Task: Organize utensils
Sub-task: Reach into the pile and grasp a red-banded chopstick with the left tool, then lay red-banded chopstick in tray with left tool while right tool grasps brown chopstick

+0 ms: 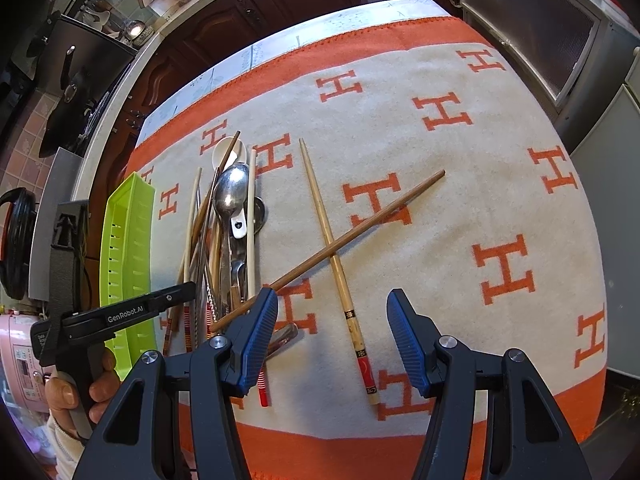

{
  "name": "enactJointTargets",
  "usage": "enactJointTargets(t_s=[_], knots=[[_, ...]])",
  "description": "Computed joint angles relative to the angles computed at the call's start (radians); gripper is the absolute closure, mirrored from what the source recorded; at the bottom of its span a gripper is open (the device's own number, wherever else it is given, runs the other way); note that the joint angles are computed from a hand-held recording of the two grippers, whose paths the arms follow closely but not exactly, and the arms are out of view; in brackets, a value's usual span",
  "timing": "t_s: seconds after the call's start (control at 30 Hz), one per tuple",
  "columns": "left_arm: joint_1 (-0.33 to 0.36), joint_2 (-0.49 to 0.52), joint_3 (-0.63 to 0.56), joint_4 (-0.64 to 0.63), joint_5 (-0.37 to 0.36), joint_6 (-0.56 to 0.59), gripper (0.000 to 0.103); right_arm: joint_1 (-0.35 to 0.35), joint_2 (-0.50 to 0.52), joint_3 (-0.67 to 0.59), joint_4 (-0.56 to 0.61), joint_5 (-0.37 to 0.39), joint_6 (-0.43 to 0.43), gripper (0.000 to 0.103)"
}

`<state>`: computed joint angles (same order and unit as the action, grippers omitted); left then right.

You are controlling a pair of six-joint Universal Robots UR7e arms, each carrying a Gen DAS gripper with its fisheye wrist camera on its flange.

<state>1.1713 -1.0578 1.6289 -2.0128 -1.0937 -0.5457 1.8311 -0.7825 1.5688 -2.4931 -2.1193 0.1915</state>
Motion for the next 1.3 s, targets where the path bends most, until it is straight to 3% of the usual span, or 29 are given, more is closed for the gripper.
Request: enactJointTargets(t_s=[0.2,0.37,0.87,1.03,1.2,1.3], knots=[[-0.013,0.001,0.008,-0.005,0.04,0.002,0.1,-0.012,0.002,-0.012,0.015,0.032,0.027,0.044],[-0.035,-0.031,0.033,-0.039,0.066,0.016,0.1,-0.034,0.011,-0.037,0.06,0.093,0.088,0.056],[-0.121,-0.237,0.11,-0.069,0.178,0.055,0.1,-0.092,0.106,-0.137,0.123,0.25,0.254,0.07],[-0.109,-0.294,0.109,-0.019,0.266,0.041,0.1,-0.101,0.142,-0.163,0.118,0.246,0.315,0.071],[-0.068,-0.305,0.111,0.022,0.337,0.024,0.1,-0.085,0.172,-0.2,0.138,0.191,0.327,0.074],[-0.03,-0.296,0.109,0.04,0.352,0.016,0.1,-0.074,0.186,-0.223,0.167,0.155,0.337,0.083]])
